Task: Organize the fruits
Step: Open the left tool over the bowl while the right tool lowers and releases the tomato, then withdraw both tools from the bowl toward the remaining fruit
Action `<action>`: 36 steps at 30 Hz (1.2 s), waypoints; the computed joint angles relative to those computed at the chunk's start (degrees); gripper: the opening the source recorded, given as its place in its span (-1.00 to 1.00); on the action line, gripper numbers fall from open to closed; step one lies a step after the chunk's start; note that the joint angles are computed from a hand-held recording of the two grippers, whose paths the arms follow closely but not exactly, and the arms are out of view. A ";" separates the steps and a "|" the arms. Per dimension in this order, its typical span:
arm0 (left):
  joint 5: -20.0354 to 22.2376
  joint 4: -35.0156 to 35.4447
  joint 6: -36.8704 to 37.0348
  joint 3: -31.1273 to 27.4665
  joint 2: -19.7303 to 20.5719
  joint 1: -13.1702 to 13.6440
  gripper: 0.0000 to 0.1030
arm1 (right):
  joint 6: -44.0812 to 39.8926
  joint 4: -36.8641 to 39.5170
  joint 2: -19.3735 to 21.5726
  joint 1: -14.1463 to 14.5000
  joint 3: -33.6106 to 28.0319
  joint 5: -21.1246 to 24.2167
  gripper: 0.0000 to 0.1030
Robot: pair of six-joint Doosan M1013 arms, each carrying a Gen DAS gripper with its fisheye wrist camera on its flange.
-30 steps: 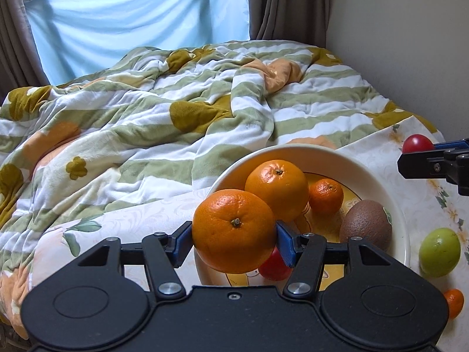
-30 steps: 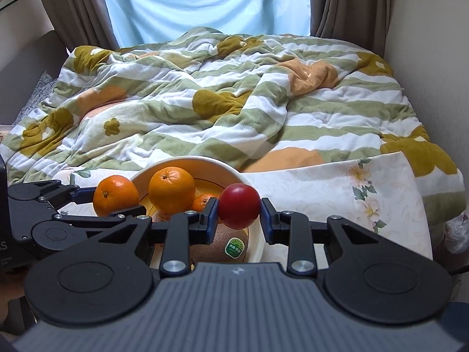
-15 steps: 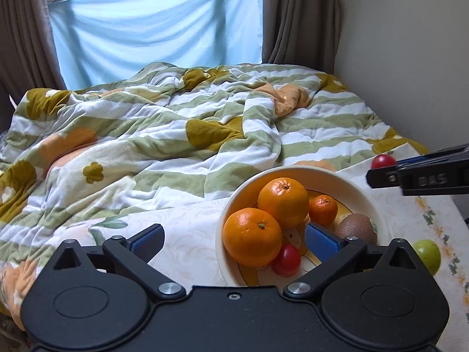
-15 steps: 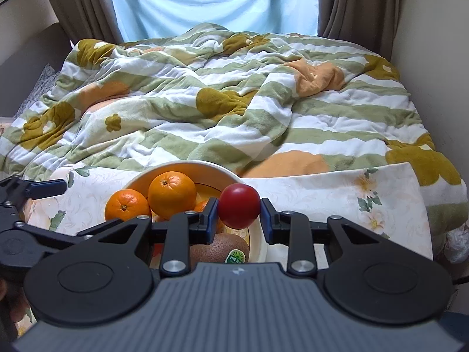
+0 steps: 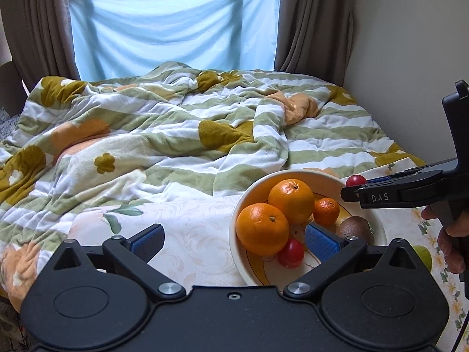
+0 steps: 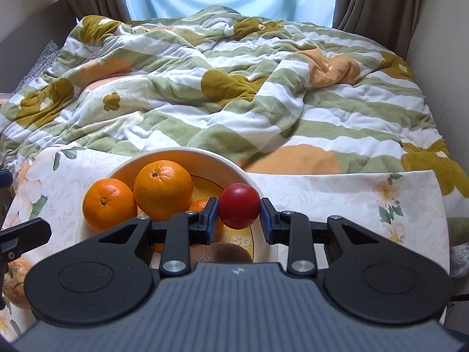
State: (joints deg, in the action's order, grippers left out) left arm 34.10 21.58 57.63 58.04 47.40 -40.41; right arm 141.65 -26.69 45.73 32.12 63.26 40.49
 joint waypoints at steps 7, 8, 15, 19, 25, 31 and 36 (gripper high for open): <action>-0.32 -0.30 -0.02 0.60 -0.25 -0.16 1.00 | -1.44 -0.16 0.08 0.04 0.01 -0.28 0.10; -0.32 -0.30 0.11 0.64 -0.27 -0.17 1.00 | -1.76 -0.25 -0.07 0.10 0.19 -0.63 0.43; -0.18 -0.07 -0.32 0.85 -0.46 -0.45 1.00 | 2.23 -8.12 -0.79 1.57 1.05 0.14 1.00; -0.05 2.88 -3.58 1.69 -1.10 -0.85 1.00 | 5.02 -9.35 -1.86 1.82 2.55 -1.08 1.00; -1.46 10.44 -11.22 5.32 -3.78 -1.90 1.00 | 9.57 -12.56 -4.27 2.50 5.32 -2.05 1.00; -2.32 22.48 -23.35 11.02 -7.46 -3.52 1.00 | 13.92 -16.21 -7.51 3.43 9.26 -2.99 1.00; -1.91 28.14 -31.84 15.75 -10.58 -4.70 1.00 | 17.76 -20.30 -10.32 4.64 12.87 -3.47 1.00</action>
